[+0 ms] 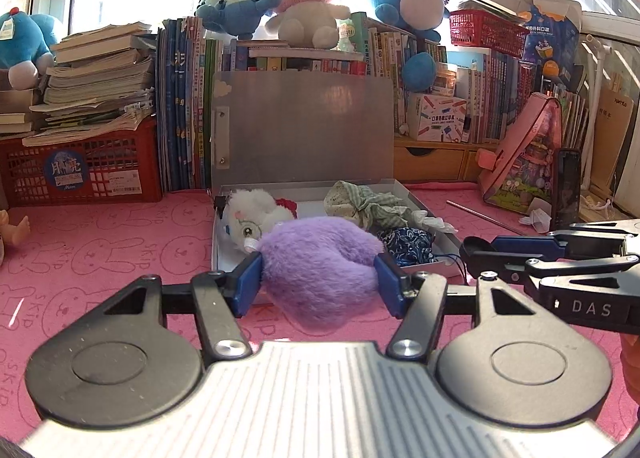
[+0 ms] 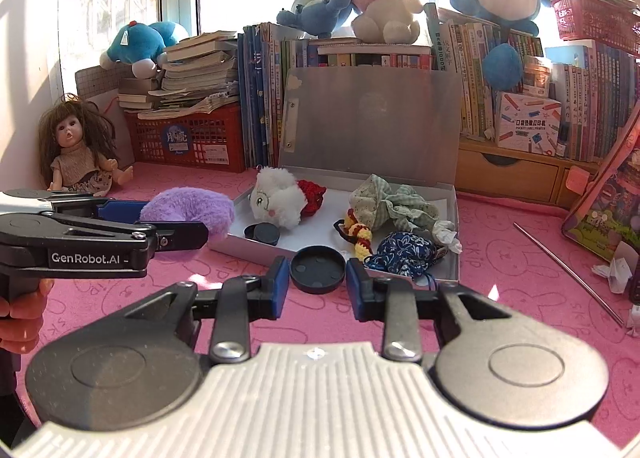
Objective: Organize objects
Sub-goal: 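Carry purple toy in left gripper and black lid in right gripper into box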
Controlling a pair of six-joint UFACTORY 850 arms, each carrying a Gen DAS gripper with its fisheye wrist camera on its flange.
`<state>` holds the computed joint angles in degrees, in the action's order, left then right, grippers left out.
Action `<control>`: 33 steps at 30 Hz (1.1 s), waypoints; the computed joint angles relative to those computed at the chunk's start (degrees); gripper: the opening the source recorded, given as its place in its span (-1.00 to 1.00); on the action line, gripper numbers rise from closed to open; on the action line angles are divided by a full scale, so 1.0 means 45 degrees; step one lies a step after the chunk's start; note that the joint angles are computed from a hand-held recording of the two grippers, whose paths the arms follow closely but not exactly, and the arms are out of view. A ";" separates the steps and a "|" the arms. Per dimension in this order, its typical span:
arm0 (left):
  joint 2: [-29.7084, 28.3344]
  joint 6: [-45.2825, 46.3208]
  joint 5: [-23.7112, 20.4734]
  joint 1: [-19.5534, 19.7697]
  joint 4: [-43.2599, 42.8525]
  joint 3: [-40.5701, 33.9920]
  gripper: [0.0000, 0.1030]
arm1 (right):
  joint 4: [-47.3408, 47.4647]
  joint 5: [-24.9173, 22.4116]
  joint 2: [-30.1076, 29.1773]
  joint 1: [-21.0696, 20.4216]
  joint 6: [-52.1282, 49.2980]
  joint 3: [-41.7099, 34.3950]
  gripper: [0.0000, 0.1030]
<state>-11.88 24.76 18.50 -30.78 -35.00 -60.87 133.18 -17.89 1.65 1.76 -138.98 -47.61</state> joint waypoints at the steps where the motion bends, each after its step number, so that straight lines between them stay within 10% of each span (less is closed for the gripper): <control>1: -0.0063 0.0025 -0.0036 0.0037 -0.0001 -0.0173 0.28 | -0.0057 0.0003 -0.0056 -0.0032 0.0069 -0.0139 -0.30; 33: -0.3205 0.5031 -0.1444 0.0821 -0.4769 -0.4385 0.28 | -0.7020 0.0349 -0.2887 -0.0595 0.8617 -0.4147 -0.30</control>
<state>-26.30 47.40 12.00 -27.08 -56.46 -80.60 101.59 -16.32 -11.34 -0.92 -100.20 -66.27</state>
